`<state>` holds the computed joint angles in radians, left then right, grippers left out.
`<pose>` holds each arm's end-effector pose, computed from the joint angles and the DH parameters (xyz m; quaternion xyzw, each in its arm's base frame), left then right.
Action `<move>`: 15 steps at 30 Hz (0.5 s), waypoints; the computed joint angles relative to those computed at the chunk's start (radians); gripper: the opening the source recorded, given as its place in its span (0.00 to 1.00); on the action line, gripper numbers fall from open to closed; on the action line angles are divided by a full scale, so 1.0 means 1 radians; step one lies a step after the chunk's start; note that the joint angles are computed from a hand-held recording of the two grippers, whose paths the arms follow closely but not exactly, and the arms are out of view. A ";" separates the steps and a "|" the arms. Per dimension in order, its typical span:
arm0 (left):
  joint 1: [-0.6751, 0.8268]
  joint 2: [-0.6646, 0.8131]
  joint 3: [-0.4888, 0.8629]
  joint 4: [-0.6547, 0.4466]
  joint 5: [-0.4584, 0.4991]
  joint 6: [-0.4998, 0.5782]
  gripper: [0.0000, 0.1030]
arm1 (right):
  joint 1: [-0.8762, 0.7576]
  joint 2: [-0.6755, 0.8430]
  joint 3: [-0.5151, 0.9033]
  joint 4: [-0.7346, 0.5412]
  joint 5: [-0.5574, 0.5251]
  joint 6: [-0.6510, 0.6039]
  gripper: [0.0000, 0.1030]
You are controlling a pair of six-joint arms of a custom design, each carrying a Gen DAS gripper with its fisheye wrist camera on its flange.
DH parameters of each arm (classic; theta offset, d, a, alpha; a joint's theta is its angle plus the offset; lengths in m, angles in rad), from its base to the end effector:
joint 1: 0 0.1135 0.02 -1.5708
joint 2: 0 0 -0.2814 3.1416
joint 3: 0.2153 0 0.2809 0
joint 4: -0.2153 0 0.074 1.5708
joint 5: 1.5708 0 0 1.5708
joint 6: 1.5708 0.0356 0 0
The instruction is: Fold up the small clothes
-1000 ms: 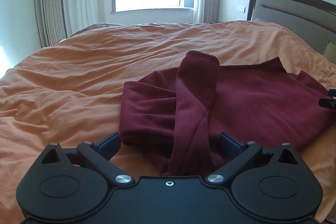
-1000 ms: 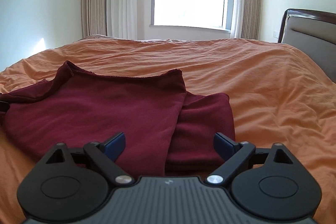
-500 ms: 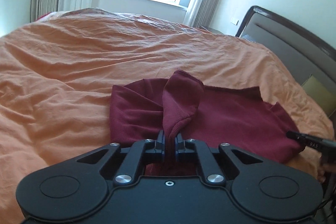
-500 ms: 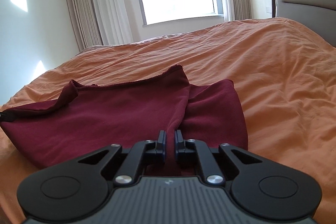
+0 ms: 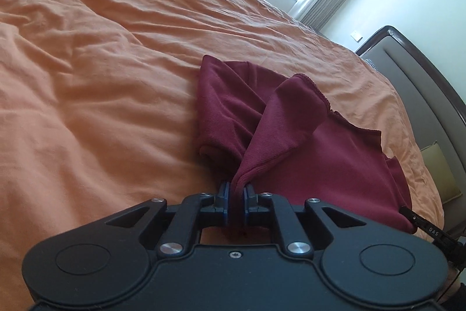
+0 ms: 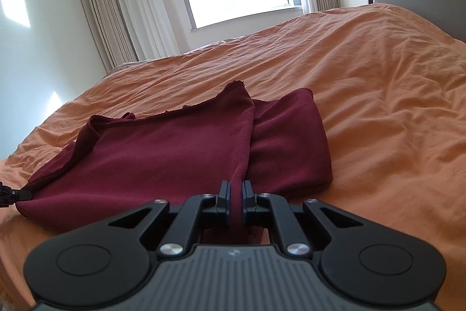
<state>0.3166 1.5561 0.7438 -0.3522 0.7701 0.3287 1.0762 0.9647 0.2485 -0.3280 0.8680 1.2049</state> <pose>0.2809 0.0660 0.1455 0.0813 0.9072 -0.2896 0.2940 0.0974 0.1234 0.1260 0.1656 0.8672 0.0453 0.4675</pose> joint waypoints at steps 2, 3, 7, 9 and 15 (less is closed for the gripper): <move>-0.008 -0.042 -0.026 0.026 -0.019 -0.001 0.23 | 0.011 0.018 0.012 -0.007 0.011 -0.010 0.12; -0.013 -0.063 -0.036 0.034 -0.033 0.002 0.28 | 0.018 0.025 0.018 -0.014 0.019 -0.017 0.14; -0.037 -0.160 -0.084 0.080 -0.081 0.011 0.53 | 0.028 0.038 0.036 -0.032 0.045 -0.056 0.46; -0.060 -0.215 -0.117 0.120 -0.114 0.012 0.67 | -0.007 0.027 0.030 -0.001 0.030 -0.115 0.53; -0.238 -0.292 -0.189 0.281 -0.295 0.006 0.89 | -0.208 0.072 0.026 0.211 -0.088 -0.428 0.77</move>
